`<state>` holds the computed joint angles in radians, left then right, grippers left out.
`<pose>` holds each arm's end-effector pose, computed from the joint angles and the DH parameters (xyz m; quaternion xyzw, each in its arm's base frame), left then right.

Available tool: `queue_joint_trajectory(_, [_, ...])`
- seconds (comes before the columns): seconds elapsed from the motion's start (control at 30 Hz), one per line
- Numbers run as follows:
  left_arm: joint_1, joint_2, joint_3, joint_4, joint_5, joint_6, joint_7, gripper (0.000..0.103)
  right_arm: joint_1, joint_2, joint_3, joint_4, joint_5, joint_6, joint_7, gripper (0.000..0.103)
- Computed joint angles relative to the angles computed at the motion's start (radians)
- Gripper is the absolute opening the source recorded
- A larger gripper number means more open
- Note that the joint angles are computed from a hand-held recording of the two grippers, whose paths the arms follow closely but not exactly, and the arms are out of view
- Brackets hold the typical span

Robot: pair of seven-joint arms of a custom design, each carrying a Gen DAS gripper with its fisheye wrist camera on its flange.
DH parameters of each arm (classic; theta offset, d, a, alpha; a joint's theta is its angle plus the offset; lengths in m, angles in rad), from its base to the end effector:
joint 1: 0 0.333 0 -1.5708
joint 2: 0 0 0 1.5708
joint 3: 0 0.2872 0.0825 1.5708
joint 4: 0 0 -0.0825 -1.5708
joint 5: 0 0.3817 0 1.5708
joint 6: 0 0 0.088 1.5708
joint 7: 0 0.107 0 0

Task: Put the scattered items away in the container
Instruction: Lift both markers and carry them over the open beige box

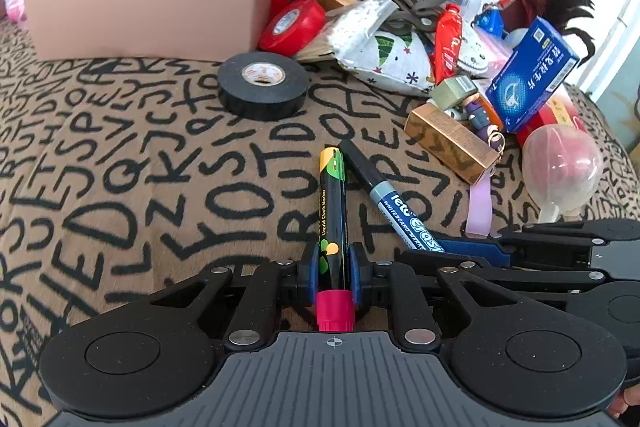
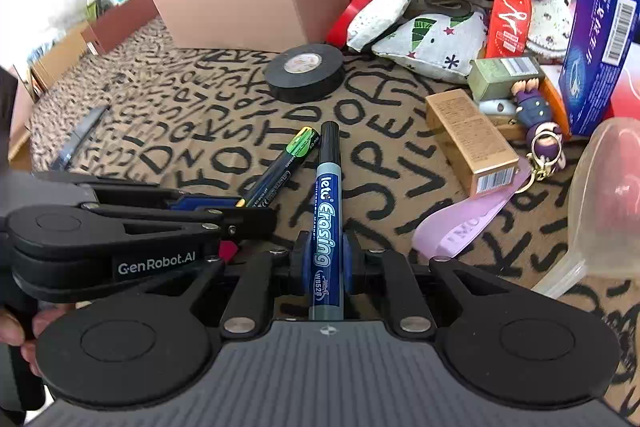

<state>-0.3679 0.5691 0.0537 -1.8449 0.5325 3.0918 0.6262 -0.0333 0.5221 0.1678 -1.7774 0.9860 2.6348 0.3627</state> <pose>0.6198 -0.2493 0.2638 -0.6946 0.6356 -0.2968 0.1596 0.6632 0.0591 0.2703 -0.8016 0.4784 -0.0521 0.3548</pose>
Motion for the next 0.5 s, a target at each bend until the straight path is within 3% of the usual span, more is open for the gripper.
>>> queue_joint_trajectory(0.1, [-0.037,-0.028,0.049,-0.032,0.015,0.028,-0.043,0.012,-0.019,-0.029,0.019,-0.02,0.049,-0.018,-0.046,0.018])
queue_joint_trajectory(0.23, [-0.125,-0.058,0.165,-0.052,0.062,0.074,-0.119,0.012,-0.017,-0.05,0.02,-0.013,0.105,-0.04,-0.095,0.018])
queue_joint_trajectory(0.4, [-0.201,-0.064,0.289,-0.014,0.108,0.101,-0.169,0.012,-0.003,-0.029,0.011,0.078,0.125,-0.092,-0.103,0.018])
queue_joint_trajectory(0.5, [-0.251,-0.054,0.37,0.035,0.145,0.098,-0.206,0.012,0.006,-0.007,0.021,0.146,0.144,-0.081,-0.129,0.018])
